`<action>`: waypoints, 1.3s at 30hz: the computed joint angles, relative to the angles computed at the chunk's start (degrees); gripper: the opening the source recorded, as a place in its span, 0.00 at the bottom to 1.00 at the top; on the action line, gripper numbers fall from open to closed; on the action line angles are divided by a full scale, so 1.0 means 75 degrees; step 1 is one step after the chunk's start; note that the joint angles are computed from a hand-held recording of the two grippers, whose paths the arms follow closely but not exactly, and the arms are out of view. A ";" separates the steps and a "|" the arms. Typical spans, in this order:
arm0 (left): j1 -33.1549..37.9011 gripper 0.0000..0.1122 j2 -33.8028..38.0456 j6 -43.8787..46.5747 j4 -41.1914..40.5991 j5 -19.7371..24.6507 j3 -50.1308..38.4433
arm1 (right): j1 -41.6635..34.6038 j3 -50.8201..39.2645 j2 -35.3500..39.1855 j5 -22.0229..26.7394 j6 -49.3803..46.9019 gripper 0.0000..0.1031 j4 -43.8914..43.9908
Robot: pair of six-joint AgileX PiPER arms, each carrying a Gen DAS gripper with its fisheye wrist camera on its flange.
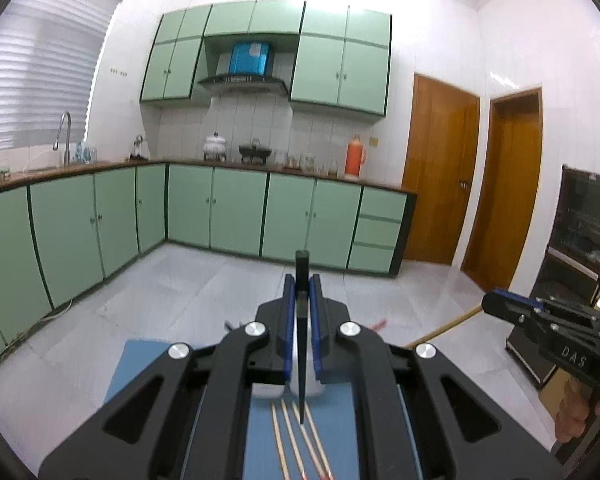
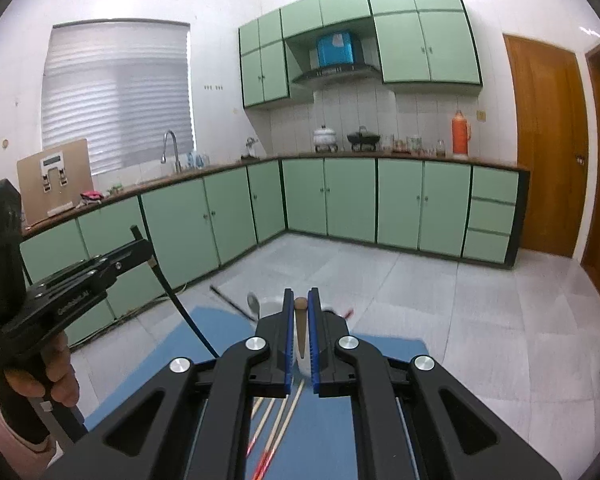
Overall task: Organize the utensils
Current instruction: 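Lift both chopsticks and lower them upright into the white holder, then open both tools and withdraw them back over the remaining chopsticks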
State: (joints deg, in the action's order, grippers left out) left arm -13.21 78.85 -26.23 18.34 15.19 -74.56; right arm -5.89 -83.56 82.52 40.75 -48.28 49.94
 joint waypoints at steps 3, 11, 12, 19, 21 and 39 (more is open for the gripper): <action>-0.0055 0.05 0.0350 -0.0582 0.0638 -0.0059 -0.0599 | 0.0187 -0.0647 0.0351 -0.0011 0.0393 0.06 -0.0292; 0.0020 0.05 0.1952 -0.0346 0.0475 0.0109 -0.2718 | 0.0747 -0.2514 0.1655 0.0015 0.1576 0.06 -0.1461; 0.0019 0.05 0.2154 -0.0323 0.0481 0.0146 -0.2958 | 0.0806 -0.2668 0.1787 0.0022 0.1684 0.06 -0.1579; 0.0130 0.05 0.3696 -0.0440 0.0838 0.0220 -0.4378 | 0.1119 -0.4234 0.3269 0.0451 0.2609 0.06 -0.2550; 0.0155 0.05 0.4063 -0.0614 0.1038 0.0171 -0.4532 | 0.1195 -0.4368 0.3523 0.0444 0.2738 0.06 -0.2709; 0.0721 0.07 0.4879 0.1334 -0.1144 0.0501 -0.4077 | 0.1562 -0.3989 0.4221 0.0210 0.2766 0.07 -0.2969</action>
State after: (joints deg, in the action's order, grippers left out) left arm -7.80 115.44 -16.23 9.76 18.95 -105.14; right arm 5.82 -113.48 114.17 42.33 -27.54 27.67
